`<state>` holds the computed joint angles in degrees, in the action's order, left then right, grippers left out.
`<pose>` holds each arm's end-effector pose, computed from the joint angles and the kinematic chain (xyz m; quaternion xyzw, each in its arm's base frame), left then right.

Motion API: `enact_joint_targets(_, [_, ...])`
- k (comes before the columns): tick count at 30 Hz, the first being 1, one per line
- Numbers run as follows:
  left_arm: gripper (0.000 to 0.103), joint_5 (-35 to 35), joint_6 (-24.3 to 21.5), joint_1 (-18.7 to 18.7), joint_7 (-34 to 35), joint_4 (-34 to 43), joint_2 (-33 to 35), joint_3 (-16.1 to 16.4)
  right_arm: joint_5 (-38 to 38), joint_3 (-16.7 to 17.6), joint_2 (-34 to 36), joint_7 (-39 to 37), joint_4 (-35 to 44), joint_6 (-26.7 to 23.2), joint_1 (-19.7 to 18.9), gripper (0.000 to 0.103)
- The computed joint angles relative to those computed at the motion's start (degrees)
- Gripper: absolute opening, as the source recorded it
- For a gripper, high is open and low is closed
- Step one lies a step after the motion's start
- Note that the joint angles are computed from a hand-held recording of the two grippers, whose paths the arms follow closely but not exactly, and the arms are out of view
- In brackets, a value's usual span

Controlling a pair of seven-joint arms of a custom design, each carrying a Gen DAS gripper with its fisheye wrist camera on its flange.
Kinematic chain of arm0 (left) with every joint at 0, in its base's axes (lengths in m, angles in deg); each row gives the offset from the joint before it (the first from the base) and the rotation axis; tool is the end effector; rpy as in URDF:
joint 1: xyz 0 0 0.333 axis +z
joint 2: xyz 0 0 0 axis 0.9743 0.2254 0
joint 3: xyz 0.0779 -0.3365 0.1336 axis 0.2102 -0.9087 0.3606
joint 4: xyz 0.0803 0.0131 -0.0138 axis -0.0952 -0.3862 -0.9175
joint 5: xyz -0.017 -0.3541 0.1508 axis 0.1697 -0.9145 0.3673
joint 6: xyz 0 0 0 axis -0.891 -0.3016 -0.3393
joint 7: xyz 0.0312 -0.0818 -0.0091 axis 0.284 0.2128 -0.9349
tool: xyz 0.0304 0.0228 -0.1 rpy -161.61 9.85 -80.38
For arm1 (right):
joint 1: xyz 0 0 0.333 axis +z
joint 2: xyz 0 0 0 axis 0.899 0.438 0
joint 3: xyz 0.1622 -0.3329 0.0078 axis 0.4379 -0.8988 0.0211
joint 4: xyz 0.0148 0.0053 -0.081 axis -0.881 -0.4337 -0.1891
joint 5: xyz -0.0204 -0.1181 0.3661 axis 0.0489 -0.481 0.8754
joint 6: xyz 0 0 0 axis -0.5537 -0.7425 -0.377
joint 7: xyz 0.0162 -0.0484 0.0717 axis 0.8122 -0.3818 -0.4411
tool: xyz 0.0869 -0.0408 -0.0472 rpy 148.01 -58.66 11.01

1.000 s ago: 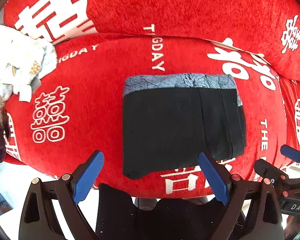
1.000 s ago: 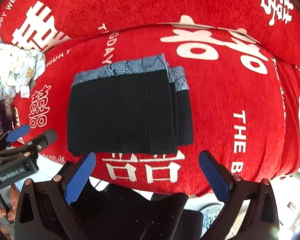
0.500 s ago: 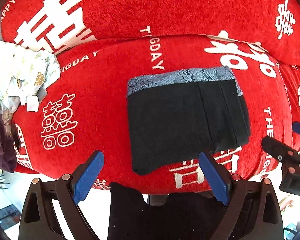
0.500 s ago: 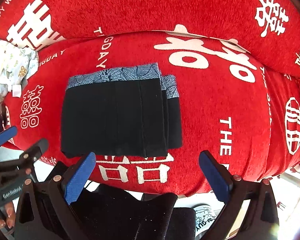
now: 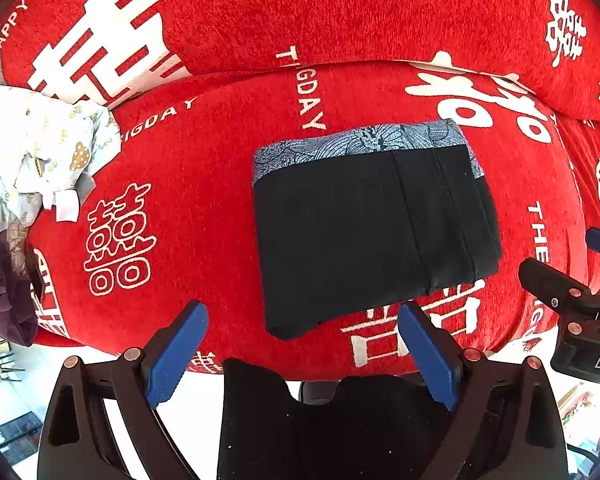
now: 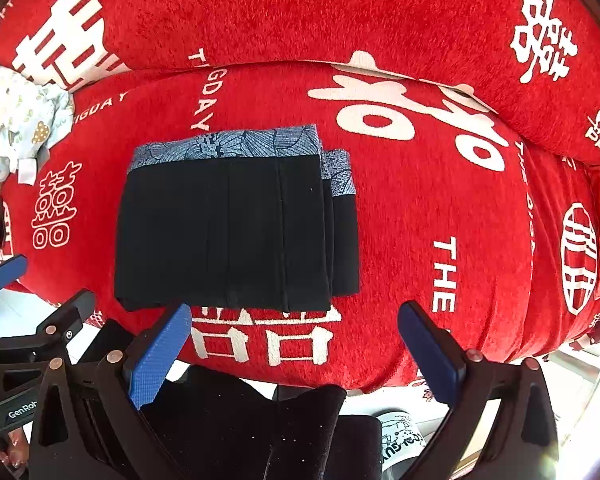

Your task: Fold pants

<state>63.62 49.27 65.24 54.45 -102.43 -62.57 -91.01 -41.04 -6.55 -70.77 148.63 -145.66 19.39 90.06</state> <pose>0.5572 -0.2254 0.5654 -0.7027 0.7103 -0.0206 0.0363 0.5859 0.3116 0.5556 0.7985 -0.5938 0.0852 0.0507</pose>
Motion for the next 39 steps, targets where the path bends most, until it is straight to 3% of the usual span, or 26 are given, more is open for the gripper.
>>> enact_joint_targets(39, [0.096, 0.3, -0.2, -0.2, 0.7, 0.5, 0.1, -0.1, -1.0, -0.1, 1.0, -0.2, 2.2, -1.5, 0.9, 0.103])
